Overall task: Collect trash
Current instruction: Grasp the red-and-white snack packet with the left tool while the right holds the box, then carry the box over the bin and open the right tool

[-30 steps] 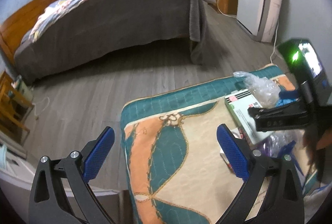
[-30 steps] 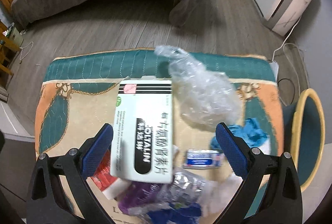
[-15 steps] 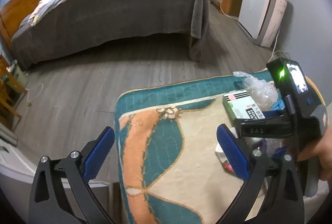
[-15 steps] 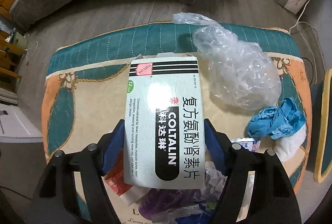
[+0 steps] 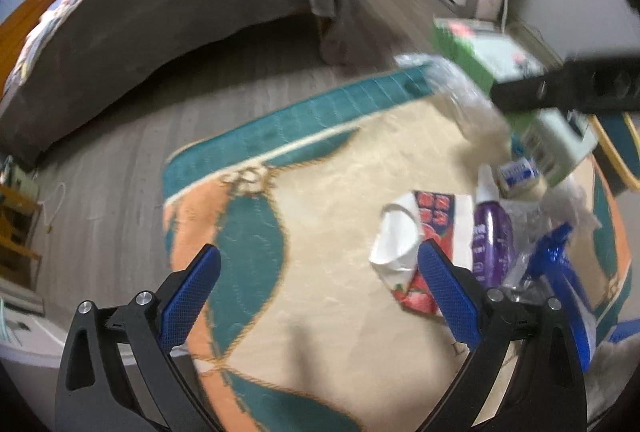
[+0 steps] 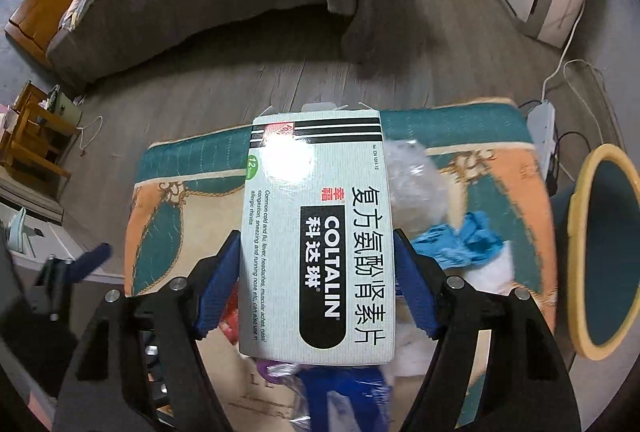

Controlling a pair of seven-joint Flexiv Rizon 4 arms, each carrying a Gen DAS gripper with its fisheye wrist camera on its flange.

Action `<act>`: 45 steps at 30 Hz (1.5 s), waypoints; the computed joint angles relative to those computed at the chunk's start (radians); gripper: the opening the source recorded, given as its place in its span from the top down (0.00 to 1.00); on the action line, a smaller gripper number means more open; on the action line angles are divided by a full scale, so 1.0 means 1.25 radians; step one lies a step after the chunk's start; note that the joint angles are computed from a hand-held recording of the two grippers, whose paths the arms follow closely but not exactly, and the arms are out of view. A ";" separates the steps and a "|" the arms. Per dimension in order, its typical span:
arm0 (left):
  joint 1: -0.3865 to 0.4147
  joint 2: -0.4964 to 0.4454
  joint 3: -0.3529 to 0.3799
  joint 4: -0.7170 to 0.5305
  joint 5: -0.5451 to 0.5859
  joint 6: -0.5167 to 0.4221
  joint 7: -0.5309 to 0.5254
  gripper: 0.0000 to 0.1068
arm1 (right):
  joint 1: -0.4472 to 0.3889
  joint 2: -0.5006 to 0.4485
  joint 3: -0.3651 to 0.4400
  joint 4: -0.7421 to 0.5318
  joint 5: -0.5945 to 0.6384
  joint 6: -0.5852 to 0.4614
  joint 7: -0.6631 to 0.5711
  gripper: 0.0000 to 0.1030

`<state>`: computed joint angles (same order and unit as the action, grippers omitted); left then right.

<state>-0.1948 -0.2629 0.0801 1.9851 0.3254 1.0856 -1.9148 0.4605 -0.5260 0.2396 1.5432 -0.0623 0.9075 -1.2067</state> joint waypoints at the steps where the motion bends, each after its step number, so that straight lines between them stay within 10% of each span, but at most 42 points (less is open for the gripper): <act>1: -0.001 -0.008 -0.004 -0.006 -0.001 -0.006 0.005 0.09 | -0.007 -0.001 -0.001 -0.001 0.001 0.001 -0.010 0.30; 9: -0.012 -0.064 -0.029 -0.038 -0.050 -0.010 0.054 0.21 | -0.036 0.014 -0.009 0.020 0.007 0.021 -0.035 0.30; 17: -0.031 -0.105 -0.019 -0.058 -0.084 -0.014 0.088 0.84 | -0.058 0.027 -0.010 0.035 0.015 0.035 -0.057 0.30; 45: -0.096 -0.017 -0.009 -0.122 0.016 0.108 -0.089 0.87 | -0.147 0.156 -0.042 0.177 0.024 0.126 -0.047 0.30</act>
<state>-0.3145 -0.2845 0.0689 1.8324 0.3460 1.2213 -2.0264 0.2766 -0.3305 0.1871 1.7644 -0.0328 1.0644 -1.2657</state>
